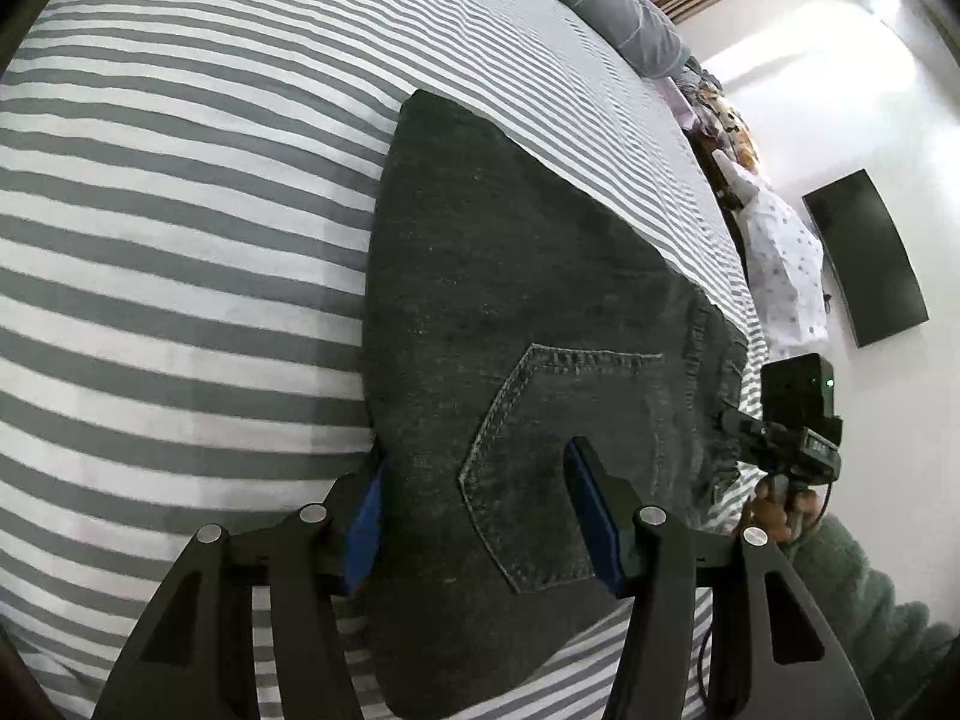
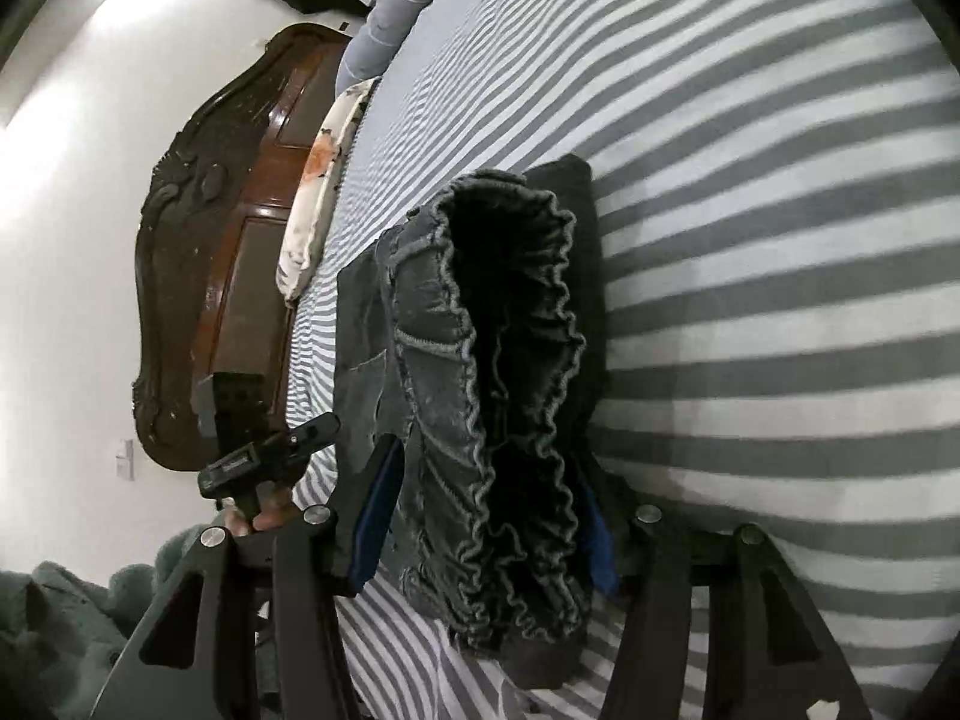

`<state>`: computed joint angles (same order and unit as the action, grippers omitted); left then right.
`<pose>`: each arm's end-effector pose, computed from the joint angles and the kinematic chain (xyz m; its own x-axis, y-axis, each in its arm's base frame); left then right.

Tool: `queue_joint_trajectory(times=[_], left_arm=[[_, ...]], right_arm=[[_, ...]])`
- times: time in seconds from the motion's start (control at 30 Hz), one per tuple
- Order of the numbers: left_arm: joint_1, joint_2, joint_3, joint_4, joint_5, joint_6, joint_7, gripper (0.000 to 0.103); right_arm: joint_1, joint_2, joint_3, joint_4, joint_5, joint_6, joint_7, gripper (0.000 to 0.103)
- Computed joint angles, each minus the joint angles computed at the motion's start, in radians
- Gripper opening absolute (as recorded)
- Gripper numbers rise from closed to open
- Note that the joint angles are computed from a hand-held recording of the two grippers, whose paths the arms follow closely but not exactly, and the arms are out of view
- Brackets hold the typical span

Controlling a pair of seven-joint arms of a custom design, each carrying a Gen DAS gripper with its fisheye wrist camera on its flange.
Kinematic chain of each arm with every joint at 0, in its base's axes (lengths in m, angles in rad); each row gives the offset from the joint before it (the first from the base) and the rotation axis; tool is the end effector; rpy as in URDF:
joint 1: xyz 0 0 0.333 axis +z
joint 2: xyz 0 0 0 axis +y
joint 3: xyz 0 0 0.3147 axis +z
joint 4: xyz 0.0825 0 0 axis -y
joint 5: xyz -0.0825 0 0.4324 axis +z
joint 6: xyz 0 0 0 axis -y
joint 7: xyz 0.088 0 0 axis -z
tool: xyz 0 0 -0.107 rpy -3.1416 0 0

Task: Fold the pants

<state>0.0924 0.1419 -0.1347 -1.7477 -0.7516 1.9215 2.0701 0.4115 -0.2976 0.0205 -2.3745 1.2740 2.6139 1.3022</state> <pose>0.6574 -0.0720 0.4912 -0.3077 -0.7303 0.6099 -0.9477 0.1778 -0.2652 0.4878 0.2019 0.4601 -0.0589 -0.5842 -0.8095 -0.9048 0.3739 -0.2040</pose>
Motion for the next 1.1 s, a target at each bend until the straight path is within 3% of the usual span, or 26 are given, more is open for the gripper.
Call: queue_joint_trajectory(times=[0.23,0.3,0.4,0.47,0.57,0.77,1.0,1.1], left_arm=[[-0.013,-0.007,-0.006,-0.014,0.018,0.056,-0.029,0.056],[-0.022,-0.025,-0.007,-0.029,0.046,0.077,-0.021,0.056],[-0.041,-0.051,-0.005,-0.052,0.109,0.114,-0.033,0.038],[-0.041,-0.059,0.002,-0.058,0.093,0.117,-0.067,0.026],[-0.047,-0.082,0.006,-0.077,0.092,0.136,-0.09,0.019],[-0.063,-0.136,0.022,-0.093,0.053,0.152,-0.05,0.016],[-0.055,-0.106,0.042,-0.003,0.041,0.153,-0.028,0.016],[-0.045,-0.065,0.036,0.056,0.076,0.168,-0.035,0.016]], right_arm=[[0.002,0.013,0.024,0.012,-0.083,0.06,0.065,0.052],[0.002,0.015,0.033,0.013,-0.122,0.078,0.112,0.043],[0.006,0.012,0.041,0.01,-0.186,0.095,0.183,0.03],[0.014,0.012,0.055,0.016,-0.216,0.125,0.241,0.028],[0.014,0.003,0.082,0.025,-0.326,0.163,0.343,0.026],[0.005,-0.01,0.101,0.065,-0.521,0.156,0.53,0.025],[-0.011,0.079,0.095,0.21,-0.677,0.115,0.615,0.025],[-0.007,0.152,0.083,0.293,-0.668,0.103,0.597,0.025]])
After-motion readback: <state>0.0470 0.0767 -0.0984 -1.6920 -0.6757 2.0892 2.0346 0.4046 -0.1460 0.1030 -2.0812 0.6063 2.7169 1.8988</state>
